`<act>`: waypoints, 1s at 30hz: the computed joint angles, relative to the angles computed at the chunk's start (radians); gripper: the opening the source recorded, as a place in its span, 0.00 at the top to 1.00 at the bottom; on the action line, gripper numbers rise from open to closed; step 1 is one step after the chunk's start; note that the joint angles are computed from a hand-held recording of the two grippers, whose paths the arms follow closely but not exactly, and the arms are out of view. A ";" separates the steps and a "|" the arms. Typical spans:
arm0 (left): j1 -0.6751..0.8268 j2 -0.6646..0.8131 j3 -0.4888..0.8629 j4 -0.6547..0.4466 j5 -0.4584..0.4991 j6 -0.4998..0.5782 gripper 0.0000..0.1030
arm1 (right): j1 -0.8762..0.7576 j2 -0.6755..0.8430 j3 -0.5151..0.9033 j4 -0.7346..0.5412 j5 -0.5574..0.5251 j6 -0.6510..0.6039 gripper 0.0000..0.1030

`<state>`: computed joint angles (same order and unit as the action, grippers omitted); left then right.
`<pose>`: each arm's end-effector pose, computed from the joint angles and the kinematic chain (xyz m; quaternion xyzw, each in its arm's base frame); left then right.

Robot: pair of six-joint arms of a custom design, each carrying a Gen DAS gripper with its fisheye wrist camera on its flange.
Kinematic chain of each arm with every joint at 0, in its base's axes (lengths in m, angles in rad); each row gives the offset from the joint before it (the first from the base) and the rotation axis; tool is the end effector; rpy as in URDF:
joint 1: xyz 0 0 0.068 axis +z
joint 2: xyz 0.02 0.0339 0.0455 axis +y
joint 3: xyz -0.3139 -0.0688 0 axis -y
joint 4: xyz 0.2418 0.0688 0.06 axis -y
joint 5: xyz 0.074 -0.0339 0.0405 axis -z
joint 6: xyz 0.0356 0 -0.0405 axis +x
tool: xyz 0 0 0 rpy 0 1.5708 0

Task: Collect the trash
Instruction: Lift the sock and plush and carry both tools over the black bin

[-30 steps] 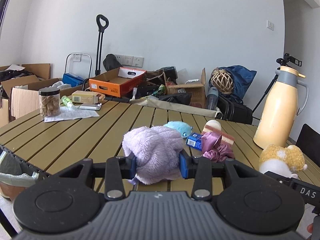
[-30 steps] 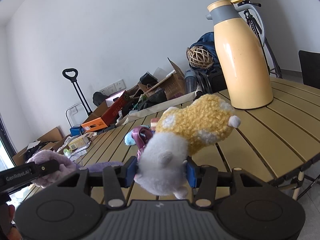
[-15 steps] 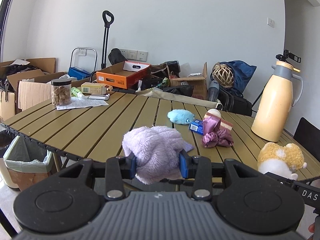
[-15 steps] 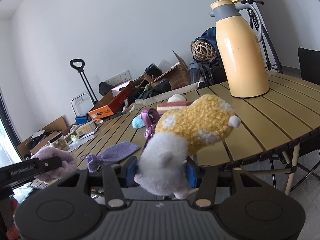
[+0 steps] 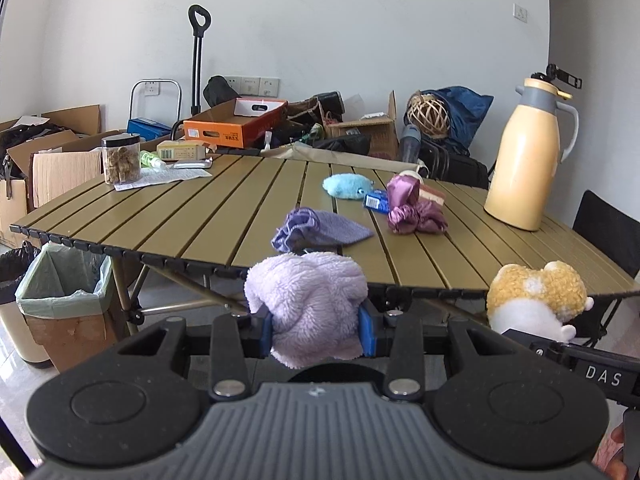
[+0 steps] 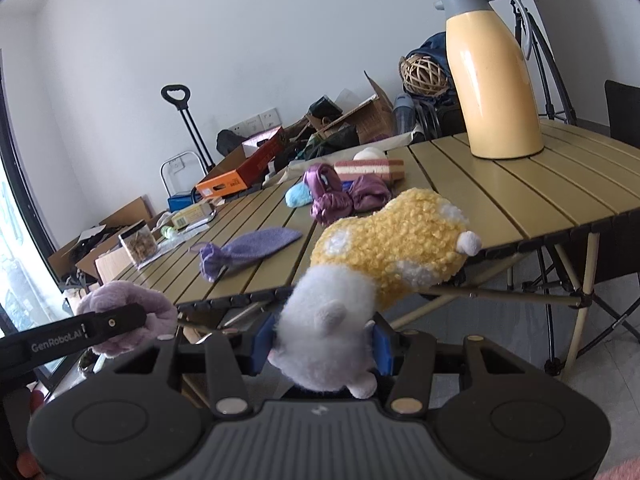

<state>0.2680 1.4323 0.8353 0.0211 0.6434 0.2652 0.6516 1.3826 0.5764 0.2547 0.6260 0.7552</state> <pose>0.2914 0.0579 0.2823 0.1497 0.8339 -0.1488 0.5099 0.2190 0.1408 0.2350 0.1930 0.8216 0.0952 0.5278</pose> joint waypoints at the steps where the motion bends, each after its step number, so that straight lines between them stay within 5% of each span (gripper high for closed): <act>1: 0.004 -0.004 -0.007 -0.008 0.002 0.013 0.61 | 0.009 0.000 -0.005 -0.006 0.000 0.009 0.52; 30: -0.084 0.205 -0.080 -0.043 -0.194 0.209 0.61 | -0.063 0.194 -0.122 0.044 -0.243 0.139 0.52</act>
